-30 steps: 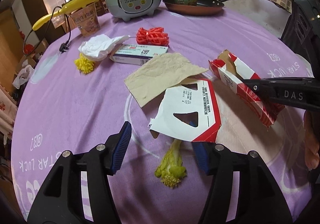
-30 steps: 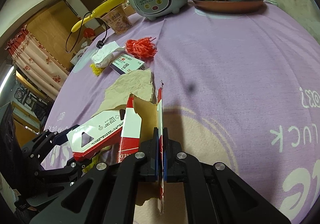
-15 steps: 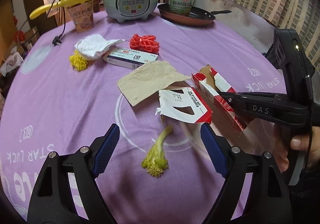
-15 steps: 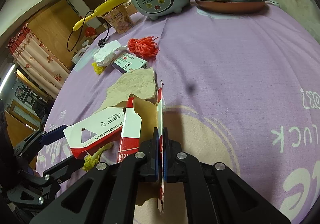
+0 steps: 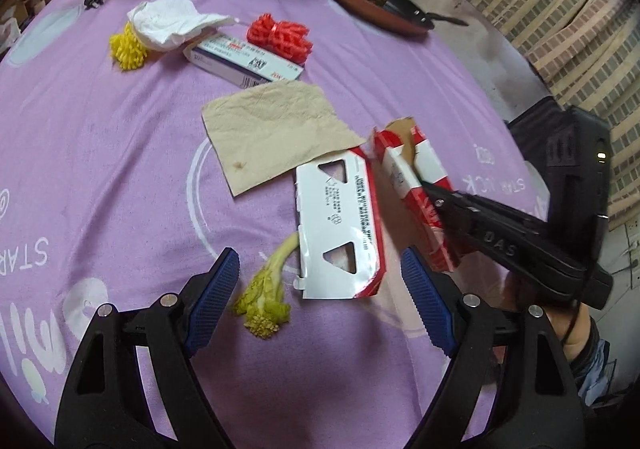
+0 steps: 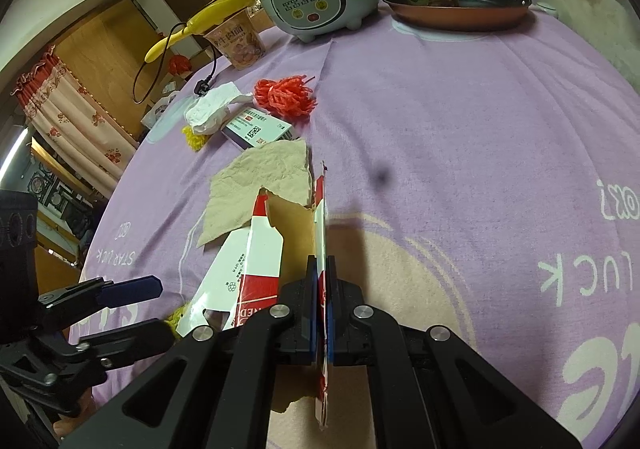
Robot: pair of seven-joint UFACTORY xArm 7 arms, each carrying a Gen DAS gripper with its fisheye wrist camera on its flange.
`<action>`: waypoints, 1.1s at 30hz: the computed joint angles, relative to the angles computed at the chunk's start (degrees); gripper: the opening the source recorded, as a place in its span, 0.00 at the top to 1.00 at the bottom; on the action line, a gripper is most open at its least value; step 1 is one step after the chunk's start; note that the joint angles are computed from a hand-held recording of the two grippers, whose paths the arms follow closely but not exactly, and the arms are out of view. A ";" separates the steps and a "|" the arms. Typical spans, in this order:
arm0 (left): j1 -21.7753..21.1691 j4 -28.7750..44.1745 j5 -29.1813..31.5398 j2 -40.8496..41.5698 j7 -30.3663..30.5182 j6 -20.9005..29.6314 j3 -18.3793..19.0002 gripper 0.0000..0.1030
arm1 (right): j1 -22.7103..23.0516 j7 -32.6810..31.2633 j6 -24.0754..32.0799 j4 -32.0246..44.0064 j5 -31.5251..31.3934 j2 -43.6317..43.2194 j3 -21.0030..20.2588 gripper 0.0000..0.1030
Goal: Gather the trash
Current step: 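Grasp the white cardboard tray with the left gripper while the right gripper holds the red box, then carry both cardboard pieces to the red basket and open both grippers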
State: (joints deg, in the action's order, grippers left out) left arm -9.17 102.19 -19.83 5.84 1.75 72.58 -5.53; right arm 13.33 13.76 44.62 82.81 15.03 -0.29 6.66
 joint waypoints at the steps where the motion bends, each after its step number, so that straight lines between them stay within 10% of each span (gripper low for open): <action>1: -0.01 0.79 0.04 0.62 -0.53 0.72 0.00 0.22 | 0.00 0.27 -0.04 -0.02 -0.45 -0.08 0.00 0.96; 14: -7.49 3.26 19.18 2.18 -2.78 -0.86 -2.28 0.22 | -1.39 4.56 -3.25 -2.85 -5.25 -3.50 -0.95 0.96; 27: -9.36 11.63 21.37 10.68 -5.99 3.99 -0.90 0.24 | -1.33 2.54 -4.17 -3.27 -2.82 -3.84 -0.99 0.95; 30: -9.78 10.80 22.63 9.99 -6.29 3.31 -0.75 0.45 | -1.31 2.30 -4.21 -3.19 -2.55 -3.78 -1.00 0.95; 33: -8.65 11.18 20.11 9.94 -5.42 3.84 -0.91 0.46 | -1.31 2.35 -4.25 -3.23 -2.61 -3.79 -0.97 0.95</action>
State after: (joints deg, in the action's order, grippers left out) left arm -17.81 113.37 0.28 15.78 -3.67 76.42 -6.45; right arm 12.02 16.12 40.37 79.58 12.42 -4.08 5.68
